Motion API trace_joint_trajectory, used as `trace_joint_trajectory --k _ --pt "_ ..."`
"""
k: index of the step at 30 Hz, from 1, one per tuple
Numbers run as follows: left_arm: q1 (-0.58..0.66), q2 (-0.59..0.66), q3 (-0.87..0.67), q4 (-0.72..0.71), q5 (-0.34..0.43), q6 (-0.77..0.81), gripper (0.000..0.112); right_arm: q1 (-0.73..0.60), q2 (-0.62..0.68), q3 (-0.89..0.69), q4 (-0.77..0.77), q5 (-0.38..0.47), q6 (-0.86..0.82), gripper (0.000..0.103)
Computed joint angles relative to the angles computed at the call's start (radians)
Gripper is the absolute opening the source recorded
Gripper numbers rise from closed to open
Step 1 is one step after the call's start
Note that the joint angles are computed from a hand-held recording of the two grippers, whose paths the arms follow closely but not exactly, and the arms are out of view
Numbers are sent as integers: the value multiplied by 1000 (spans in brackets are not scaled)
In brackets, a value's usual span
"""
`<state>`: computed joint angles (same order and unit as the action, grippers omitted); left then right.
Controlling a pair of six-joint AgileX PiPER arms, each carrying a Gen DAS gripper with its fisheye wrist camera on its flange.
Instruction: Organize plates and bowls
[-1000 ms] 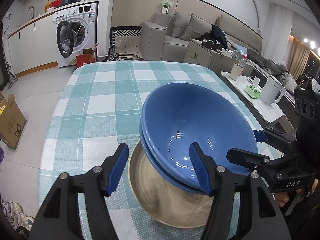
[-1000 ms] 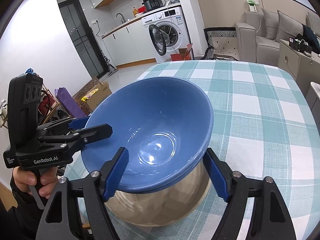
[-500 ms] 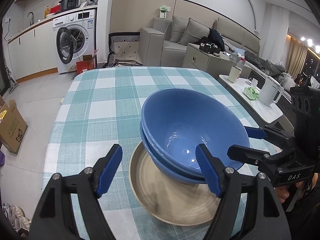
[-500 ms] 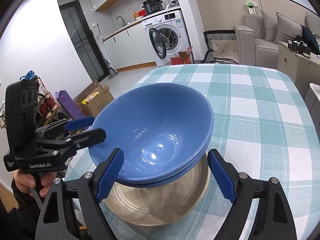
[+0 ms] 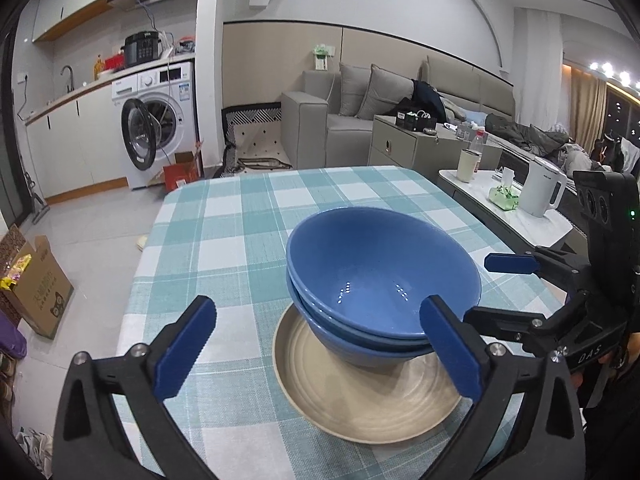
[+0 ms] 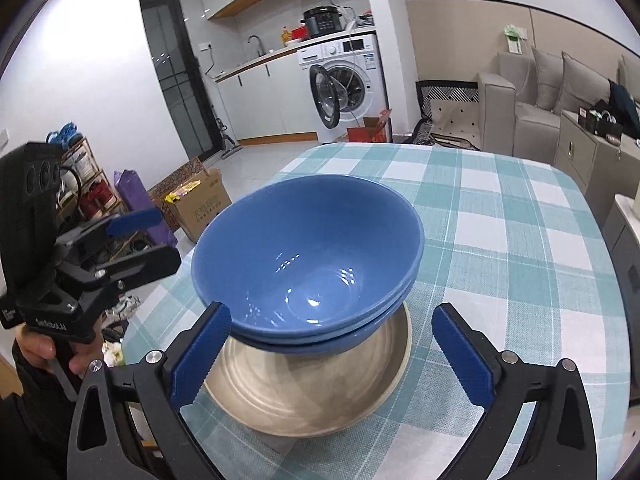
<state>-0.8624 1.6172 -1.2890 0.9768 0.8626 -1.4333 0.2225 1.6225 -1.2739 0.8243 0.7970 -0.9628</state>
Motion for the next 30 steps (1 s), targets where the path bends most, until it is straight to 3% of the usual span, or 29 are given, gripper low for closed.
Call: trace_joint_trajectory --k 11,30 --pt "-109 -30 82 170 131 -178 103 -39 -114 145 165 -36 -226 102" --pt "-178 -27 205 270 161 -447 103 -137 -258 360 409 -16 -535 102"
